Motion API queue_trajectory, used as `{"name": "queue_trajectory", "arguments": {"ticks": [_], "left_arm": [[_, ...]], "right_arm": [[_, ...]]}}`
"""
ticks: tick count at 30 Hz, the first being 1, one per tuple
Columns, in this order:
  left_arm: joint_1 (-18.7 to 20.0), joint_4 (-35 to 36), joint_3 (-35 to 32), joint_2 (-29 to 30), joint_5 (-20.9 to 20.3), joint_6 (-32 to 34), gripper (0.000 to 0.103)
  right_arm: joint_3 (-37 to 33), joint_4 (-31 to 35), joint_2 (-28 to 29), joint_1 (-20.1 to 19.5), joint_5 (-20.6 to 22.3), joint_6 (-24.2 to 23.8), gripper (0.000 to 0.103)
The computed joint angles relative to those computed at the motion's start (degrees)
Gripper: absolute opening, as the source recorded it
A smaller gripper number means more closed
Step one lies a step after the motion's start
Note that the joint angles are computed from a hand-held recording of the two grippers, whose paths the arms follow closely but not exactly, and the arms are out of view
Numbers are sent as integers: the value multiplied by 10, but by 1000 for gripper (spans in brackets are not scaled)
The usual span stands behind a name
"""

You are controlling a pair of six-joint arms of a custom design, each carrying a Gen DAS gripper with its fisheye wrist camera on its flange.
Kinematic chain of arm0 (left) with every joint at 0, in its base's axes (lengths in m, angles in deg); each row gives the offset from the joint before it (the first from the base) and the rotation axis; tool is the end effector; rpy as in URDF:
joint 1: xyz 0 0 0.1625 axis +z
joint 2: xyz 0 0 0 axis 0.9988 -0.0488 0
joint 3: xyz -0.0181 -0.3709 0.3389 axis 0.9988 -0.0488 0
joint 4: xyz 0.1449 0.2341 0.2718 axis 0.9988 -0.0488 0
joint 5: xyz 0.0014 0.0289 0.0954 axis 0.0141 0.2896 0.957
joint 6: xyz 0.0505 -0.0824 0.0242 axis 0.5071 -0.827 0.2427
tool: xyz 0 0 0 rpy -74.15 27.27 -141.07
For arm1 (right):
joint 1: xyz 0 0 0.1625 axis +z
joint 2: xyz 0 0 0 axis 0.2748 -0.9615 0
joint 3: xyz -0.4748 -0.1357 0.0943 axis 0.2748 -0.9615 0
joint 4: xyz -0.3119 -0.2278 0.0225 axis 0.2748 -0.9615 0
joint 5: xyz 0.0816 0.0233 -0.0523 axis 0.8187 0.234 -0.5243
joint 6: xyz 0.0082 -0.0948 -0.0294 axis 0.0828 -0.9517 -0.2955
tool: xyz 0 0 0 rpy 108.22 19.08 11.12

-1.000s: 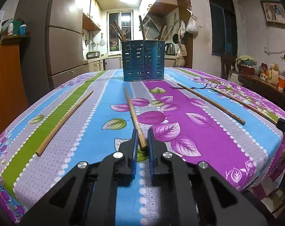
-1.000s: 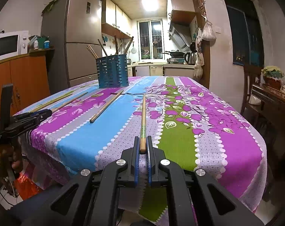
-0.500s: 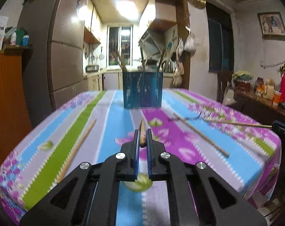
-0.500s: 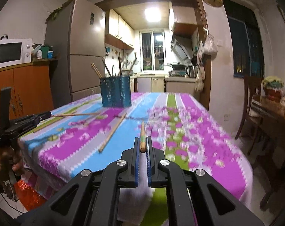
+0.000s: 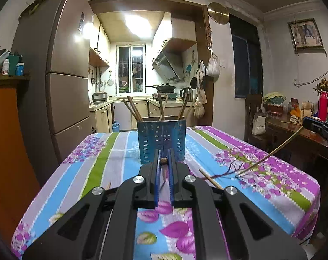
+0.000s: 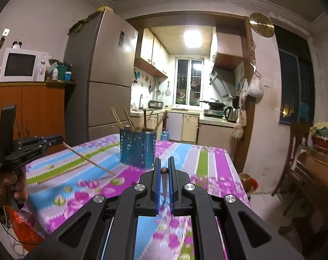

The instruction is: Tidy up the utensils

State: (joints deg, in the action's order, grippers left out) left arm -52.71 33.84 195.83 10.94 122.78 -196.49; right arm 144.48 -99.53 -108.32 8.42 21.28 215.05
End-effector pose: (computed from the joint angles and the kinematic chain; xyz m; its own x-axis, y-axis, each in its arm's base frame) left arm -0.3287 -0.4369 -0.0613 -0.5038 0.6874 -0.5232 0.8053 0.1545 -0.5724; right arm -0.0379 -0.2453 0.3124 -0.6588 0.2459 0.7110 -0.6926 0.1708 -0.7008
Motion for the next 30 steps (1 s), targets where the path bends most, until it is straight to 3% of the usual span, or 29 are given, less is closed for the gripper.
{"name": "queue_trajectory", "arguments": {"ticks": [3,11,15,26,30], "left_arm": [[2,20,-22,0,5,7,5],[10,104,-103,7,32,11,5],[10,132,-134,8,37,12,5],[-8,208,-203,1,21,29,5],[-11,237,-231,-6,21,29,5]], "right_arm": [[-41,22,43,105,100,-26,8],[-125,76,105,257,253,-53,8],[-154,94,122,307,301,-66,8],[-245,168,135,425,385,-56,8],[-292,196,142,485,426,-59,8]]}}
